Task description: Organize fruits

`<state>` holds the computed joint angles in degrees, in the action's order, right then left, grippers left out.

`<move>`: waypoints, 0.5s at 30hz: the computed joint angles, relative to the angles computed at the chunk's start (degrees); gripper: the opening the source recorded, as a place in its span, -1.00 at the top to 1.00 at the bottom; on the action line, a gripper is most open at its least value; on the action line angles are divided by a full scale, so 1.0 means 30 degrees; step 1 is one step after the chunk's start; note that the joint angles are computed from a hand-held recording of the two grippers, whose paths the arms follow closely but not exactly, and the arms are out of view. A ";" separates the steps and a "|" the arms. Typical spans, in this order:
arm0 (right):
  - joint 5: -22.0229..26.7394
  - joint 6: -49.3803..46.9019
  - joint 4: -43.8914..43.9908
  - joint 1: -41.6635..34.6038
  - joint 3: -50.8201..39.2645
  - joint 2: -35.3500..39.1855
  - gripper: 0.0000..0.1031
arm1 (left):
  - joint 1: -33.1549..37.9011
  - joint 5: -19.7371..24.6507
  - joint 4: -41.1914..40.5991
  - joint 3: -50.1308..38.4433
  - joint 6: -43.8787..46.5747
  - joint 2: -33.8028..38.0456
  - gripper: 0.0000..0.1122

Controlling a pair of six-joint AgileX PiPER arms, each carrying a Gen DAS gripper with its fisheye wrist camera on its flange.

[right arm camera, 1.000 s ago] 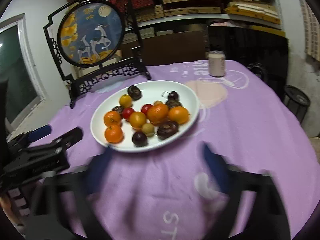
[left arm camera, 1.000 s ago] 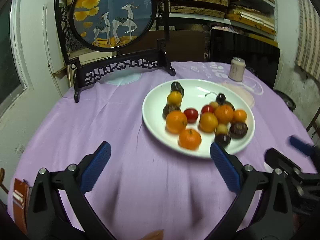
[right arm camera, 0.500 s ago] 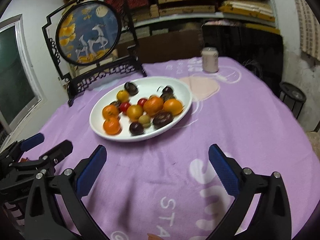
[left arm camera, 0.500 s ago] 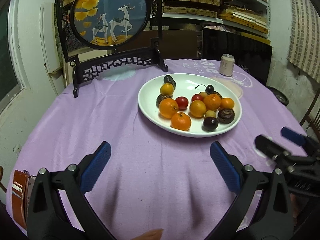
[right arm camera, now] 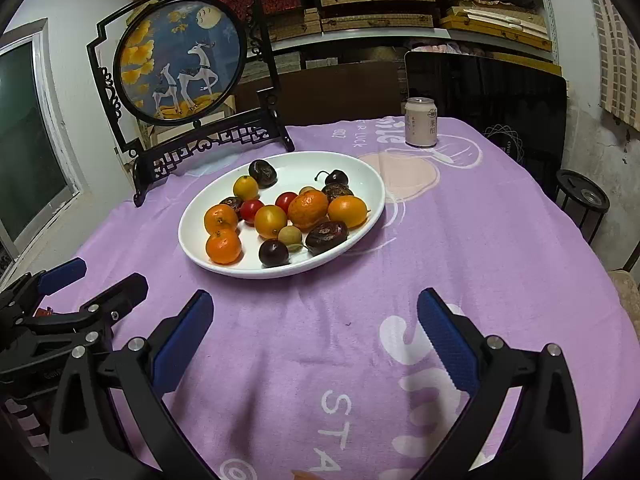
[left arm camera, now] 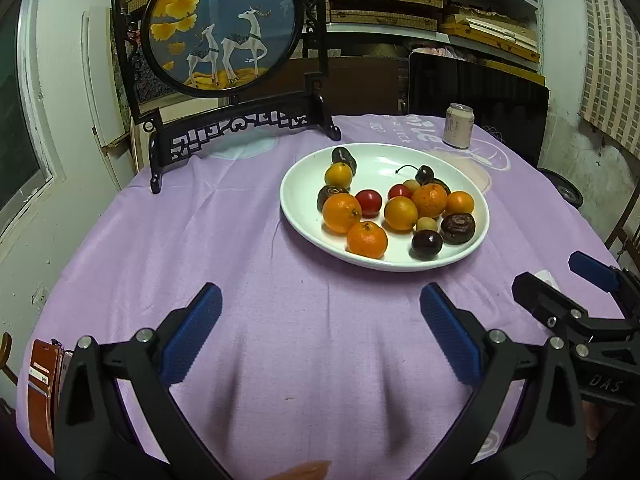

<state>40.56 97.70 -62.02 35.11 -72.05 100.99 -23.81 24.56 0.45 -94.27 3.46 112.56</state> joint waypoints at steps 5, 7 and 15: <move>-0.0031 -0.0042 0.0086 -0.0017 -0.0016 -0.0025 -0.97 | -0.0058 0.0001 0.0230 -0.0022 -0.0144 0.0014 -0.79; -0.0001 0.0036 0.0016 0.0009 -0.0010 -0.0021 -0.97 | -0.0074 -0.0007 0.0283 -0.0007 -0.0176 0.0013 -0.79; -0.0057 0.0082 -0.0003 0.0000 0.0028 -0.0039 -0.97 | -0.0109 -0.0124 0.0231 0.0072 -0.0034 0.0008 -0.79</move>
<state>40.38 97.94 -62.03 35.11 -71.97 100.88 -24.14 24.19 1.14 -94.06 3.36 112.58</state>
